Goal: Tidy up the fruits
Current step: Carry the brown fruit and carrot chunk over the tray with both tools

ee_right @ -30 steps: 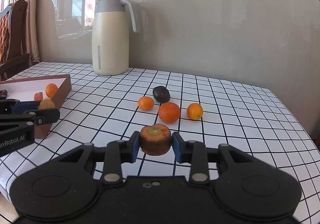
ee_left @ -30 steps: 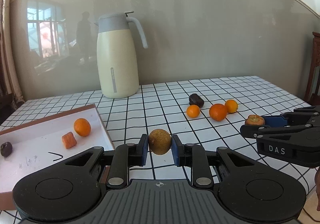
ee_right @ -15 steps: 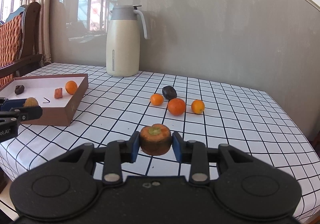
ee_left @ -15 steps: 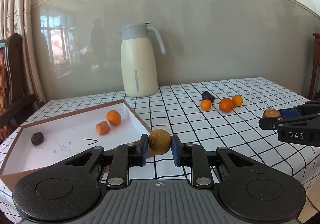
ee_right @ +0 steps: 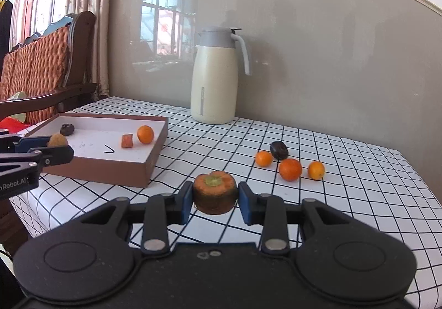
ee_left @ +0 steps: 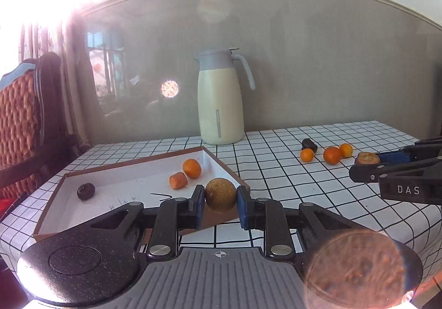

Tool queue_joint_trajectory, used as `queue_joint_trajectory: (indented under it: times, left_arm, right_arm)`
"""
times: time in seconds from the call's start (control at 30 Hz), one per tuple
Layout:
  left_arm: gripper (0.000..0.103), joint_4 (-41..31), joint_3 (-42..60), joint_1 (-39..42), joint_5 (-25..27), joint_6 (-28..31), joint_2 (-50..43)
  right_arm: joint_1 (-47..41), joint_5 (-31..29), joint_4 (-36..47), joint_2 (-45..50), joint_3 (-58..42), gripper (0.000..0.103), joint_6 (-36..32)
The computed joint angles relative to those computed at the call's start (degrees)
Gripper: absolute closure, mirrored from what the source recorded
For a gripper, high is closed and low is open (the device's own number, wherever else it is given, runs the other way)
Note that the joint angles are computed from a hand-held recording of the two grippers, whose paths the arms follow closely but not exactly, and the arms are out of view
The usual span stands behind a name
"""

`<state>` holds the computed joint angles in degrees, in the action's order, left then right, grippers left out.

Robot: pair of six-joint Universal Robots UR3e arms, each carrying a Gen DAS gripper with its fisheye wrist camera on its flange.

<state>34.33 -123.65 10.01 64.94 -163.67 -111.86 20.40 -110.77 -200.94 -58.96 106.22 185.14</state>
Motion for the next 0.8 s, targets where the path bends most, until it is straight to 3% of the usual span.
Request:
queue_joint_trajectory:
  times: [0.8]
  left_arm:
    - [0.078, 4.09, -3.97, 12.73, -3.39, -0.60, 1.48]
  right_arm:
    - [5.78, 3.77, 5.32, 11.58, -21.84, 0.077, -2.67]
